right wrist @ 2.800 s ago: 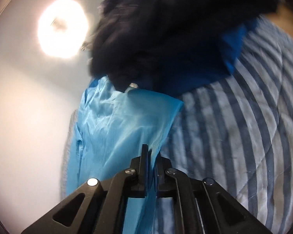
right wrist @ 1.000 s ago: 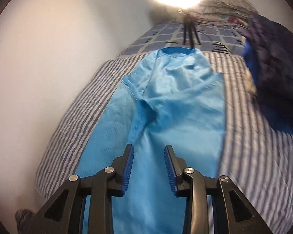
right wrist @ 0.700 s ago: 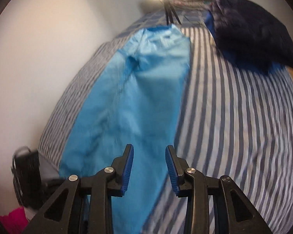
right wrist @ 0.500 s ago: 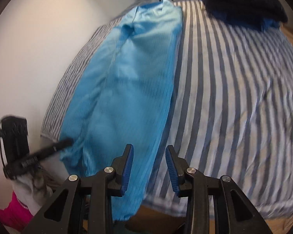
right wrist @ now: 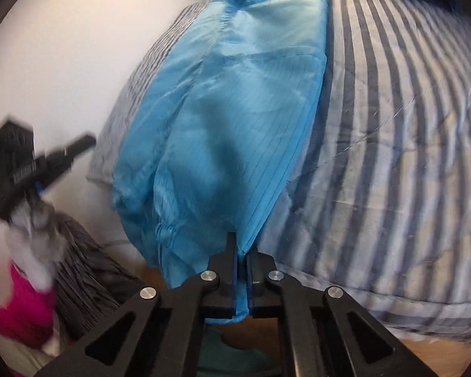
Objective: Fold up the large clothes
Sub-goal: 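Smooth the folded coat with the left gripper and open the right gripper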
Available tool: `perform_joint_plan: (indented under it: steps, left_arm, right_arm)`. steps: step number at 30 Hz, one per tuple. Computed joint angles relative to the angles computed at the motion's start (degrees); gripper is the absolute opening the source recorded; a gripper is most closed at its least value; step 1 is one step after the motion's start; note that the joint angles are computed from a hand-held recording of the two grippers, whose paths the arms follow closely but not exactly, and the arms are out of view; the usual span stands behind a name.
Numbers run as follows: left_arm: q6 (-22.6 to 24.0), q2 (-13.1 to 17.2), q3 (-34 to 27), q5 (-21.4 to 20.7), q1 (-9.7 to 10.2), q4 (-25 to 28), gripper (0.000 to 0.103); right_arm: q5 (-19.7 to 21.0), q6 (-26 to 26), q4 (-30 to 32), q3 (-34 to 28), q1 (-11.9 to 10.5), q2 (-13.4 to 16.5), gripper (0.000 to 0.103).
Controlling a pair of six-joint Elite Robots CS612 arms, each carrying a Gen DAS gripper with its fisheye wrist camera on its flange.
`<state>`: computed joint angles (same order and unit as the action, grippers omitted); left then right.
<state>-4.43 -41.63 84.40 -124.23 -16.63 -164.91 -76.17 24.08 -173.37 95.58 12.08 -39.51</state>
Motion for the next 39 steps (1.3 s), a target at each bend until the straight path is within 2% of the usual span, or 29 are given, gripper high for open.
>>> perform_joint_plan:
  steps: [3,6,7,8,9,12,15,17,19,21,26,28,34,37,39]
  left_arm:
    - [2.0,0.5,-0.8,-0.5,-1.29,0.9,0.0]
    - [3.4,1.0,-1.5,-1.7,-2.39,2.5,0.0]
    - [4.3,1.1,-1.6,-1.9,-2.76,3.1,0.0]
    - [4.8,1.2,-1.6,-1.9,-3.04,3.3,0.0]
    - [5.5,1.4,-1.7,-2.3,-3.33,3.8,0.0]
    - [7.7,1.9,-2.0,-2.5,-4.11,5.5,0.0]
    - [10.2,2.2,-2.1,-3.2,-4.8,7.7,0.0]
    - [11.9,2.1,-1.6,-3.1,-5.36,8.2,0.0]
    - [13.9,1.9,-1.2,-3.0,-5.89,8.5,0.0]
    - [15.2,2.1,-1.1,-3.0,-6.34,9.5,0.0]
    - [15.2,3.4,-2.3,-3.7,-6.7,12.8,0.0]
    - [15.8,3.5,-2.3,-3.9,-6.77,12.7,0.0]
    - [16.6,3.6,-2.2,-4.4,-6.85,12.4,0.0]
    - [18.3,3.4,-2.0,-3.9,-6.99,11.9,0.0]
    - [18.7,3.5,-2.0,-4.5,-6.8,12.1,0.0]
  right_arm:
    - [-1.2,-0.4,2.1,-0.9,0.5,0.4,0.002]
    - [-1.6,-2.3,2.9,-1.3,0.9,0.3,0.007]
    - [-2.1,-2.9,3.5,-1.3,1.0,0.0,0.014]
    - [-2.1,-3.2,3.4,-1.0,1.0,-0.3,0.029]
    - [-2.2,-3.2,2.8,-0.5,1.0,-0.7,0.034]
    - [-3.5,-3.3,-2.3,1.6,0.4,-2.3,0.034]
    - [-7.5,-1.8,-9.4,3.0,-0.5,-3.2,0.033]
    - [-10.3,-1.7,-11.1,1.6,-1.2,-2.7,0.03]
    - [-12.5,-2.6,-11.1,-1.0,-2.2,-1.7,0.029]
    - [-12.7,-4.1,-10.2,-4.3,-3.2,-0.1,0.029]
    - [-11.9,-7.6,-2.2,-15.5,-4.8,5.4,0.029]
    - [-13.7,-8.8,1.2,-20.9,-4.8,8.2,0.029]
    - [-14.1,-7.4,8.8,-31.5,-5.4,14.3,0.028]
    - [-16.2,-7.6,11.0,-34.7,-5.1,16.2,0.028]
    - [-16.7,-7.5,11.9,-35.1,-5.0,16.1,0.028]
